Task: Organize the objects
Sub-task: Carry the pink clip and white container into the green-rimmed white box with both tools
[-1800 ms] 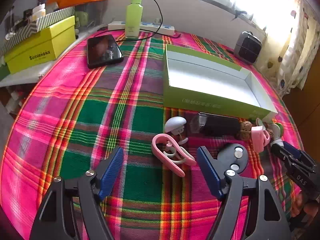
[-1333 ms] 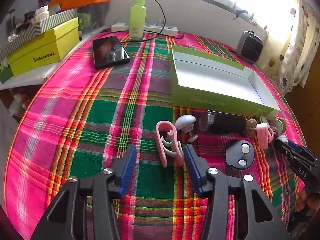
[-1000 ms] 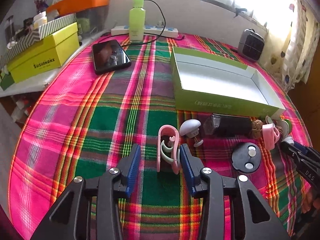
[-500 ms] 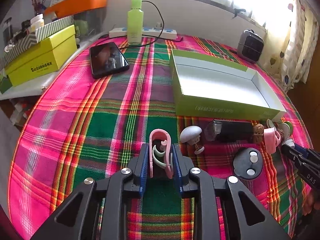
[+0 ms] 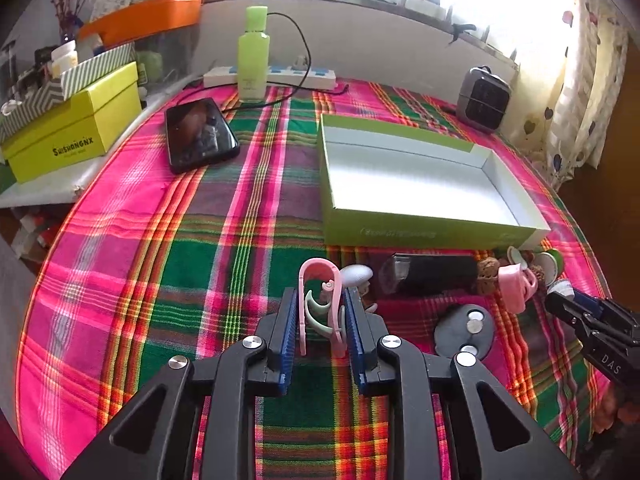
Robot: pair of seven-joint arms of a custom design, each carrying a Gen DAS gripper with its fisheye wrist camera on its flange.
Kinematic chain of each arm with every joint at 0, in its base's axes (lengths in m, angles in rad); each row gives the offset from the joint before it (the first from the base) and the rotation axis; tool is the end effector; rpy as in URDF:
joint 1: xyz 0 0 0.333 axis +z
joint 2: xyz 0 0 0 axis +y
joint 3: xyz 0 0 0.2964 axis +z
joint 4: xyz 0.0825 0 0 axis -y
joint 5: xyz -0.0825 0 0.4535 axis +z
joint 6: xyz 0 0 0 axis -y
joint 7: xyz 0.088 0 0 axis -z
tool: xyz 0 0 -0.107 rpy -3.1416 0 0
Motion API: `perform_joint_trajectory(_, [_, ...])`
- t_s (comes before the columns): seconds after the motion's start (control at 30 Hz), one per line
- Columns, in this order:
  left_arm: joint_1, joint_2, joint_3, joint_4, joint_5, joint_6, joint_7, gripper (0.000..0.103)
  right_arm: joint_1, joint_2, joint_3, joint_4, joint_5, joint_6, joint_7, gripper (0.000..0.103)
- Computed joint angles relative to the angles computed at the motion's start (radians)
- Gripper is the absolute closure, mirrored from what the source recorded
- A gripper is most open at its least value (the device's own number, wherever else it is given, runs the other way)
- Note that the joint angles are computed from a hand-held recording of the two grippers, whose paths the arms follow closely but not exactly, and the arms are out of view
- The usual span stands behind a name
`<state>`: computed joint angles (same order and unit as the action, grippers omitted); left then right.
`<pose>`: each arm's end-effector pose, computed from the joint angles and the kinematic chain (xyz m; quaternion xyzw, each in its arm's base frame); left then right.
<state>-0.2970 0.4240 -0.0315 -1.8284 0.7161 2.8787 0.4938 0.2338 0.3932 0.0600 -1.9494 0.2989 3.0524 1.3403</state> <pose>0.6761 -0.2684 0.3022 -0.7020 0.6233 -0.2739 0.2089 0.6833 0.1803 0.2917 -0.7319 0.5844 -0.1805 0.3003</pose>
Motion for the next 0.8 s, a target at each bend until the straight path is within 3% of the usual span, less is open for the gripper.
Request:
perform_joint_trajectory(0.17, [0.01, 0.0, -0.013, 0.012, -0.021, 0.009, 0.035, 0.082, -0.038, -0.008, 0.048, 0.005, 0.038, 0.01, -0.049, 0.071])
perform_joint_trajectory(0.33, [0.003, 0.004, -0.005, 0.034, -0.023, 0.019, 0.054, 0.082, -0.023, 0.003, 0.037, 0.039, 0.039, 0.009, -0.065, 0.071])
perform_joint_trajectory(0.47, [0.026, 0.03, -0.033, 0.077, -0.071, 0.021, 0.119, 0.082, -0.051, 0.028, 0.068, 0.089, 0.066, -0.012, -0.102, 0.071])
perform_joint_trajectory(0.6, [0.08, 0.081, -0.099, 0.143, -0.191, 0.008, 0.259, 0.082, -0.038, 0.064, 0.056, 0.153, 0.062, -0.043, -0.11, 0.071])
perform_joint_trajectory(0.8, [0.052, 0.154, -0.073, 0.258, -0.241, -0.02, 0.319, 0.082, -0.018, 0.145, 0.03, 0.291, 0.039, -0.115, -0.097, 0.071])
